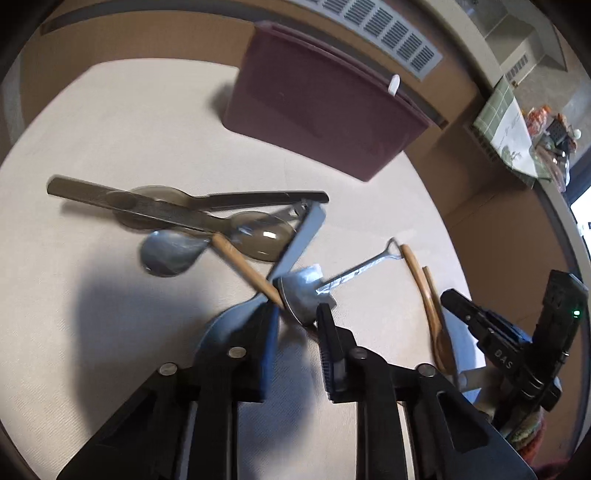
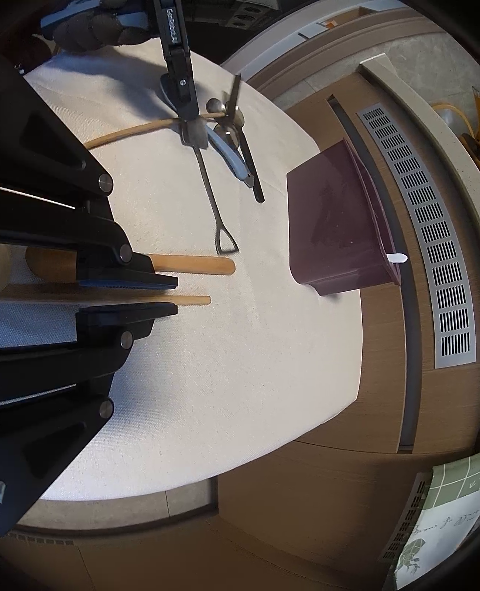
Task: Organize utensils
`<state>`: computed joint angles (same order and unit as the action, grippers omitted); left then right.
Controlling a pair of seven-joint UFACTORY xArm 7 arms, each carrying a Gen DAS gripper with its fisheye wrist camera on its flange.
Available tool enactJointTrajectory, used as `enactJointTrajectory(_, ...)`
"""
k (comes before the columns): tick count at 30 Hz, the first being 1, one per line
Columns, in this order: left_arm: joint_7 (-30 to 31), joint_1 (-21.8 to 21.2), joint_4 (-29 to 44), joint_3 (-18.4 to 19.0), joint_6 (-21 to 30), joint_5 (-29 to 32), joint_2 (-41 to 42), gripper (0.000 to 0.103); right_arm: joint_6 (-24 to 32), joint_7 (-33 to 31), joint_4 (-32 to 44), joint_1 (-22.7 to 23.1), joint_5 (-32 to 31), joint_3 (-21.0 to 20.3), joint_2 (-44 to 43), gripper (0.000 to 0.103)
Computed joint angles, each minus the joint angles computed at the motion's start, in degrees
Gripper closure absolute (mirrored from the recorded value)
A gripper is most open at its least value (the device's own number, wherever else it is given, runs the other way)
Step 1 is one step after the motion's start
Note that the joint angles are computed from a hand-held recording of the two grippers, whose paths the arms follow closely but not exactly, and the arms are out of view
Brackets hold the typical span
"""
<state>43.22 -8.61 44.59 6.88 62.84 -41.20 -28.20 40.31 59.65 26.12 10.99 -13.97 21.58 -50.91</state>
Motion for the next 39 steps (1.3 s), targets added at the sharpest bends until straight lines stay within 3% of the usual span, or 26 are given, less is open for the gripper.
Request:
enactJointTrajectory(3, 0.98, -0.80, -0.94, -1.44, -3.47, -0.14, -0.88, 0.085, -0.02, 0.01, -0.06, -0.01, -0.19, 0.13, -0.08, 0.095)
enactJointTrajectory(6, 1.89, -2.14, -0.92, -1.52, -5.29, -0.75, -1.07, 0.096, 0.48, -0.06, 0.30, -0.24, -0.63, 0.47, 0.31, 0.095)
enactJointTrajectory(11, 4.72, -2.62, -0.21, -0.36, -10.75, -1.46, -2.17, 0.098, -0.45, -1.29, 0.32, 0.69, -0.85, 0.11, 0.51, 0.088)
enactJointTrajectory(15, 4.87, -1.93, 1.70, 1.45, -9.83, 0.36, -0.90, 0.097, -1.12, -2.51, 0.53, 1.06, -0.78, -0.20, 1.18, 0.086)
enactJointTrajectory(19, 5.39, -0.91, 2.84, 2.74, -5.75, 0.92, 0.63, 0.095, -4.12, -8.69, 3.08, 2.53, -1.91, -1.26, 5.02, 0.083)
enactJointTrajectory(22, 5.91, 0.36, 2.51, 2.41, -6.20, 1.42, 0.72, 0.091, -6.59, -14.44, 6.76, 2.05, -2.48, -2.92, 10.84, 0.083)
enactJointTrajectory(25, 7.41, 1.29, 2.66, 3.53, -4.76, 1.29, 0.95, 0.085, -8.22, -14.80, 9.74, -1.70, -2.50, -4.60, 15.73, 0.083)
enactJointTrajectory(27, 8.88, 2.09, 2.41, 3.93, -5.19, 0.97, 0.69, 0.083, -7.52, -15.27, 12.52, -3.37, -0.76, -7.11, 20.56, 0.094)
enactJointTrajectory(31, 9.96, 3.91, 2.46, 4.74, -8.43, 0.25, 1.28, 0.075, -5.47, -14.73, 14.98, -3.46, -0.12, -7.31, 24.43, 0.092)
enactJointTrajectory(35, 8.70, 5.14, 4.25, 5.25, -8.48, -1.24, 4.06, 0.075, -6.43, -16.14, 13.44, 1.63, 4.20, -7.83, 23.08, 0.089)
enactJointTrajectory(39, 9.11, 5.78, 4.39, 5.05, -7.61, -2.39, 4.42, 0.075, -10.72, -29.07, 11.03, 12.19, 14.12, -12.54, 21.75, 0.079)
